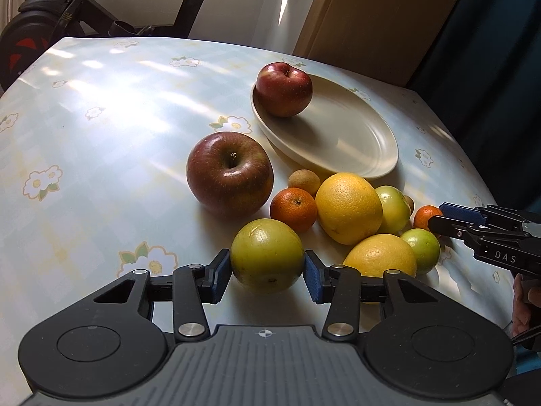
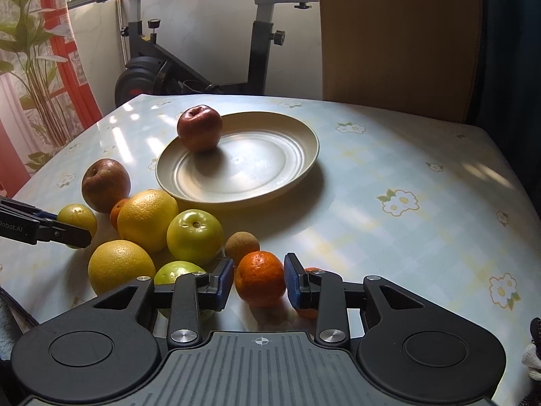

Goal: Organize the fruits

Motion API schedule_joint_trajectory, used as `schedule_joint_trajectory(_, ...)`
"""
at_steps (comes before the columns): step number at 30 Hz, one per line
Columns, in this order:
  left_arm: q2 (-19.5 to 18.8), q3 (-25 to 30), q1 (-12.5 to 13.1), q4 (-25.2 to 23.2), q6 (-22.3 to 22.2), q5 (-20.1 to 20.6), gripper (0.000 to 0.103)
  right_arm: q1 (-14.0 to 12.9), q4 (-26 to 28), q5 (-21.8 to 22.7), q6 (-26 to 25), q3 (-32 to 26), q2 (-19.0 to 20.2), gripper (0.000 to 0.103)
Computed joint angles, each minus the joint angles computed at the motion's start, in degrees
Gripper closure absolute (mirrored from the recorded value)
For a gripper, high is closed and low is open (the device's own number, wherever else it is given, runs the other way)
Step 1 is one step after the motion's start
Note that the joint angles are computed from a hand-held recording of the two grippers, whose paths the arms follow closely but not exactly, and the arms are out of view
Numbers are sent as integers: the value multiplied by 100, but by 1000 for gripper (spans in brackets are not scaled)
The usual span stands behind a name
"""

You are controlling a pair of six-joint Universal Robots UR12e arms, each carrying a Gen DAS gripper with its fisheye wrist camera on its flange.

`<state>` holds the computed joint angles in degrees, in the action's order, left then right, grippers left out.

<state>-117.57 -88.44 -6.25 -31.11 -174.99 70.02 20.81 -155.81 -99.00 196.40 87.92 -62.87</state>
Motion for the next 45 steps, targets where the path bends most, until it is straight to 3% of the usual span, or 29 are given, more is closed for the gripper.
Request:
schedule_joint_trajectory(5,25,-58,-4,210,8,6,55,59,567,-244,-702,-303,101,72)
schedule_joint_trajectory(9,48,-113,14,362,-52,-25,55,35,836,-127,-740,-420,131,68)
schedule_joint_trajectory(13,57,-134,20,491,-23,-61,55,0,1193,113,-739,-553,168,71)
schedule_joint_trajectory(27,10,193,19,623,124,-332,55,-172,383,407,-269,-403,51,72)
schedule_joint_trajectory(32,-125,595,16,470,49,-487,55,-263,170,442,-428,-574,151,72)
schedule_joint_trajectory(39,-576,1482,-84,199,380,-456,55,-417,32,497,-536,-903,393,72)
schedule_joint_trajectory(45,-1331,2841,-226,-797,666,-326,55,-544,151,679,-584,-1280,689,72)
